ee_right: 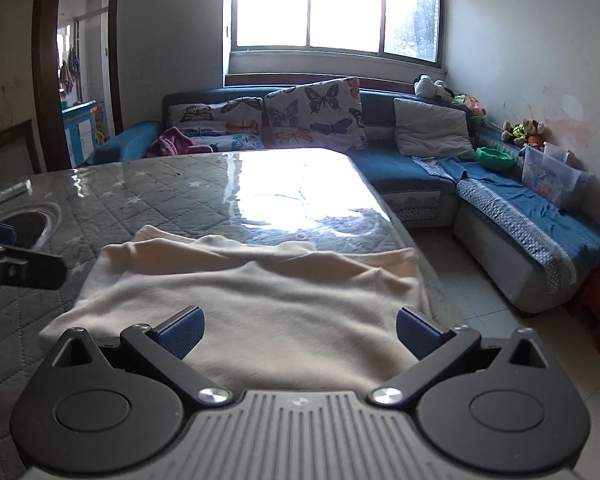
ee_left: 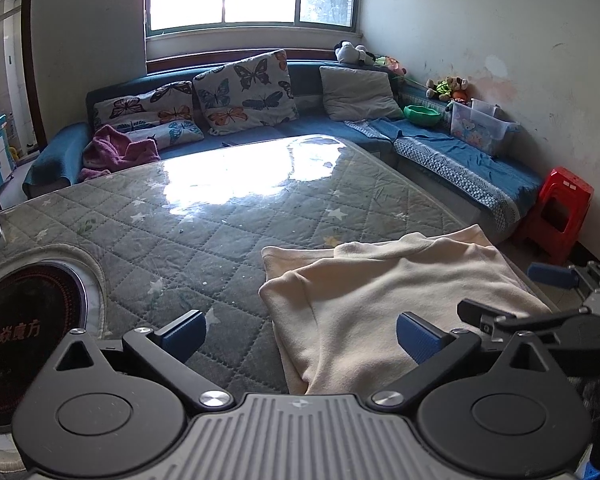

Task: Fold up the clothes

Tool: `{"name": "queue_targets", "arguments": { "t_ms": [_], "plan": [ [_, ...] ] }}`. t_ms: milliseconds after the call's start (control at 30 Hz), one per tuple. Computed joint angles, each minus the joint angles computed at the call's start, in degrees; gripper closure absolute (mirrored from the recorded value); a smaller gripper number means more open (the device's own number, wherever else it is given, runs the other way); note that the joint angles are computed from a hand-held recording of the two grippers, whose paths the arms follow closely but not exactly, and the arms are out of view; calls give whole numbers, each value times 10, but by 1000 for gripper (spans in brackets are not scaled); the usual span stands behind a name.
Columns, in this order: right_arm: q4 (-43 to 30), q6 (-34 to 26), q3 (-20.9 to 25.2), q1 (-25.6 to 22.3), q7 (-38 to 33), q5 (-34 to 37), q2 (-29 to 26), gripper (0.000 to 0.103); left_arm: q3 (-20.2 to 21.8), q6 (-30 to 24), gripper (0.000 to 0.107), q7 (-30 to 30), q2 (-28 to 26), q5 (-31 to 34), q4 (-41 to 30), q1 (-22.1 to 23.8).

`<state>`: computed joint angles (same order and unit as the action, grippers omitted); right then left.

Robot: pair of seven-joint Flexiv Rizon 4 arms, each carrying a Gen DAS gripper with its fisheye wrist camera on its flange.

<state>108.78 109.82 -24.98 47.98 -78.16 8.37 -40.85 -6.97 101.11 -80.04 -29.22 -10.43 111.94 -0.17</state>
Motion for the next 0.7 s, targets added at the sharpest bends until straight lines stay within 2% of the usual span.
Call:
{"name": "queue_targets", "arguments": {
  "t_ms": [400,700],
  "plan": [
    [-37,-42,-33,-2,20,-37,-20,0,49,-35,4,-2,-6,-12,-24,-44],
    [-78,-78,-68,-2,66,-75,-56,0,45,-52,4,0,-12,-16,-37,-40]
  ]
}}
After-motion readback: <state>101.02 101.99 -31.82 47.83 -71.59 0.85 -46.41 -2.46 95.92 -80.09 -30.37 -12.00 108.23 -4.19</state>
